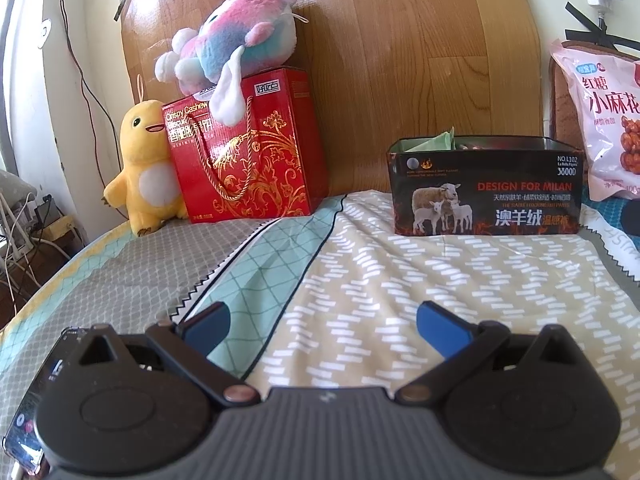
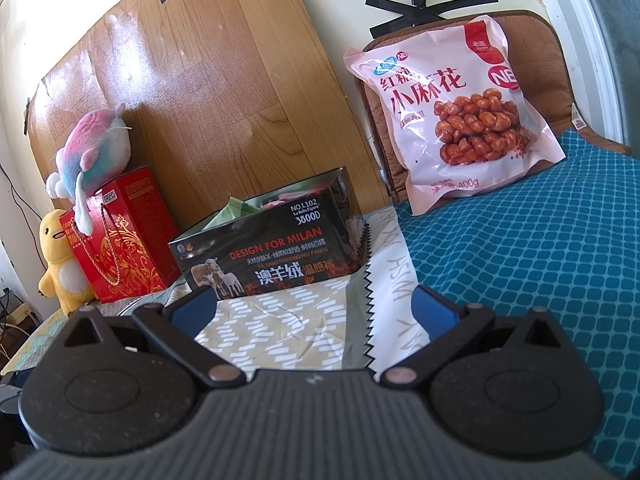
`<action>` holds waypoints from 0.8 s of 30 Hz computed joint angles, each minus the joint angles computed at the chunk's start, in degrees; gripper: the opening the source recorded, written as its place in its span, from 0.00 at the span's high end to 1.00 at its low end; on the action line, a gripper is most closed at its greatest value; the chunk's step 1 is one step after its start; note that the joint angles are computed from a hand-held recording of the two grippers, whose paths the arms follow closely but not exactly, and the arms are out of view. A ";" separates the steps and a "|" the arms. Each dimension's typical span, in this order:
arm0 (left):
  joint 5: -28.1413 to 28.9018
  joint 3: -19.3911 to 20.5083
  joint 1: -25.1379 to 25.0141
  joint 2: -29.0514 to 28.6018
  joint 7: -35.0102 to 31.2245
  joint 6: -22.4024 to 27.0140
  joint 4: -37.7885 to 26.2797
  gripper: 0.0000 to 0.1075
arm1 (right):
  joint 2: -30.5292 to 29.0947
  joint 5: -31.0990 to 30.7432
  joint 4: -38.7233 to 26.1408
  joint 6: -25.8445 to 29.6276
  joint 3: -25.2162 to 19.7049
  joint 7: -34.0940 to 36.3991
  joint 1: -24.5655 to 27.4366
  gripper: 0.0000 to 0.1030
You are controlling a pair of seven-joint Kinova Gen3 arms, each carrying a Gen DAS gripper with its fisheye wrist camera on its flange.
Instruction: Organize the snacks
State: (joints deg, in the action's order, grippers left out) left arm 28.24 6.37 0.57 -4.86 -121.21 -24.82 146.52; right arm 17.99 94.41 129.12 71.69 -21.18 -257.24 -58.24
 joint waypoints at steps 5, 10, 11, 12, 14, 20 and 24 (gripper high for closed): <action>0.61 0.18 0.16 0.09 -0.21 -0.35 0.11 0.04 | 0.00 0.06 0.04 0.00 -0.01 -0.05 0.03 0.00; 4.48 1.16 0.48 0.43 -3.27 -1.00 -0.09 0.04 | 0.01 0.03 0.02 0.02 -0.03 -0.03 0.01 0.00; 5.18 1.24 0.65 0.47 -3.76 -1.20 -0.10 0.04 | 0.03 0.00 0.00 0.05 -0.03 -0.02 -0.01 0.00; 5.97 1.29 0.82 0.54 -4.17 -1.38 -0.15 0.04 | 0.03 0.00 0.00 0.05 -0.03 -0.02 -0.01 0.00; 8.14 1.27 0.84 0.54 -5.77 -0.50 -0.74 0.04 | 0.02 0.00 0.00 0.04 -0.02 -0.02 -0.01 0.00; 15.21 1.84 0.57 0.79 -11.74 1.56 -2.23 0.04 | 0.05 -0.04 -0.04 0.08 -0.02 -0.01 -0.05 0.00; 17.07 2.18 1.94 1.16 -13.85 -0.49 -1.77 0.04 | 0.10 -0.19 -0.16 0.17 -0.01 0.04 -0.15 0.00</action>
